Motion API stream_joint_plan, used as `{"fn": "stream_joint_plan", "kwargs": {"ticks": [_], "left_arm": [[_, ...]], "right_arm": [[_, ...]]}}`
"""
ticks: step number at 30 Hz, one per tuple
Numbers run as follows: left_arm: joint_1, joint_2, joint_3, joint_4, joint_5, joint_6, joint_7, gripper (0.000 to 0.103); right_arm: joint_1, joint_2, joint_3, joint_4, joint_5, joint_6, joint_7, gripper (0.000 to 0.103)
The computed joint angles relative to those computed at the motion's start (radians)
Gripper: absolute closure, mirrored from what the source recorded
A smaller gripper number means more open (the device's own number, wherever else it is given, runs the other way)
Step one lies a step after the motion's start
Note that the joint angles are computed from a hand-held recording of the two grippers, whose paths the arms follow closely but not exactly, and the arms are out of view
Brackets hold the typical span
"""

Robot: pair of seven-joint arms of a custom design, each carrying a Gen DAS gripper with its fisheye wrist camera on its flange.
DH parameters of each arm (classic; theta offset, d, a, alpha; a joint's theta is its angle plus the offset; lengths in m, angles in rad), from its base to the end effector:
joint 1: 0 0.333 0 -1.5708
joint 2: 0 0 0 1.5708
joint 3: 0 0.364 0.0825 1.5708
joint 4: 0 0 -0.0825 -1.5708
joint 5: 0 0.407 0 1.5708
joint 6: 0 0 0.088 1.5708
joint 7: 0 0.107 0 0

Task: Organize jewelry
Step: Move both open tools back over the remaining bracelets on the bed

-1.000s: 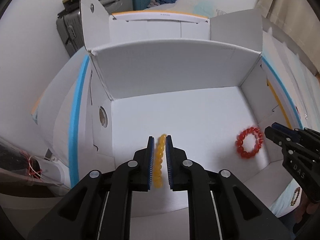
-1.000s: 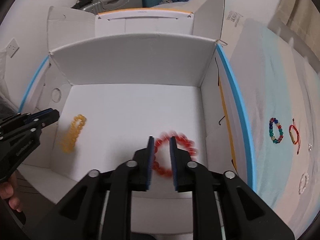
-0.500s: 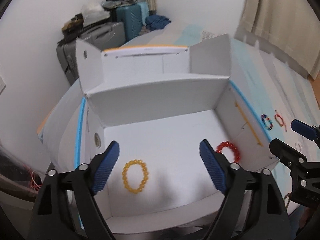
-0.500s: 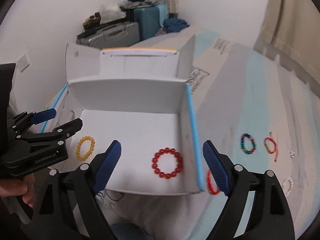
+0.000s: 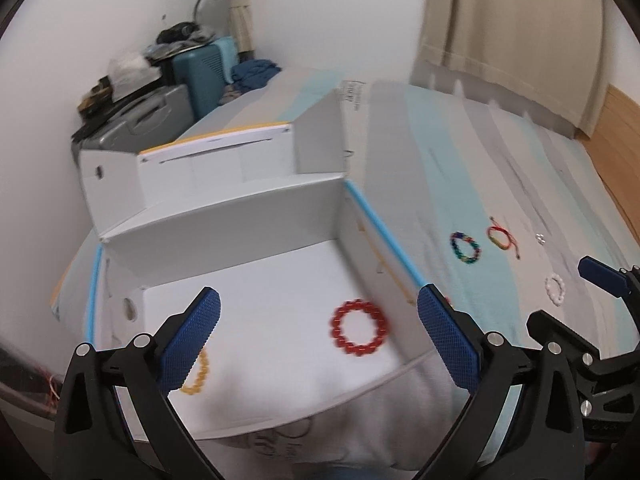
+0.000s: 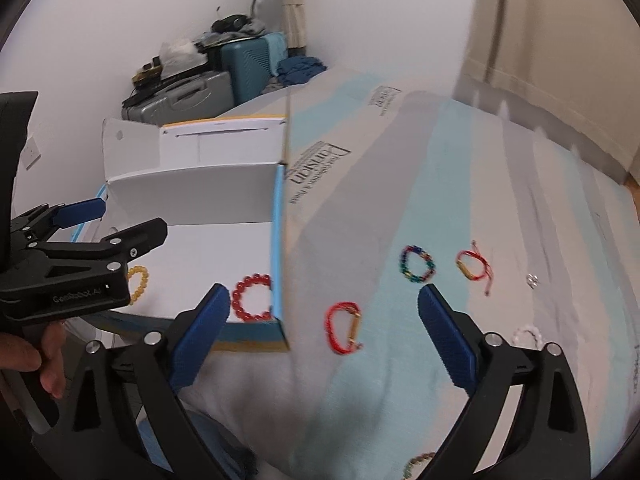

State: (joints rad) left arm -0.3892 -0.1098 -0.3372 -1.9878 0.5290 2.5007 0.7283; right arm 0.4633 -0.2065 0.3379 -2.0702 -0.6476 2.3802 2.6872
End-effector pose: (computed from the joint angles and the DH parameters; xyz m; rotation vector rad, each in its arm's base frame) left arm 0.4330 -0.4015 0.6190 -1.5957 1.9976 -0.7969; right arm 0.3780 0.4035 0.6135 -1.8081 1.7007 -0.6914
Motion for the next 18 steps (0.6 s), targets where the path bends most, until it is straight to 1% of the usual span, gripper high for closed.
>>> {"fn": "stream_joint_plan", "kwargs": {"ticks": [4, 8, 18], "left_arm": [[-0.023, 0.045, -0.018, 0.043, 0.017, 0.004, -0.013, 0.006], [-0.061, 0.099, -0.031, 0.096, 0.041, 0.000, -0.023, 0.006], [-0.162, 0.220, -0.027, 0.215, 0.085, 0.002, -0.026, 0.006]], "right_arm": [[-0.019, -0.082, -0.002, -0.084, 0.011, 0.004, 0.016, 0.008], [-0.050, -0.165, -0.004, -0.173, 0.075, 0.011, -0.007, 0.008], [-0.143, -0.341, 0.040, -0.345, 0.205, 0.014, -0.050, 0.008]]}}
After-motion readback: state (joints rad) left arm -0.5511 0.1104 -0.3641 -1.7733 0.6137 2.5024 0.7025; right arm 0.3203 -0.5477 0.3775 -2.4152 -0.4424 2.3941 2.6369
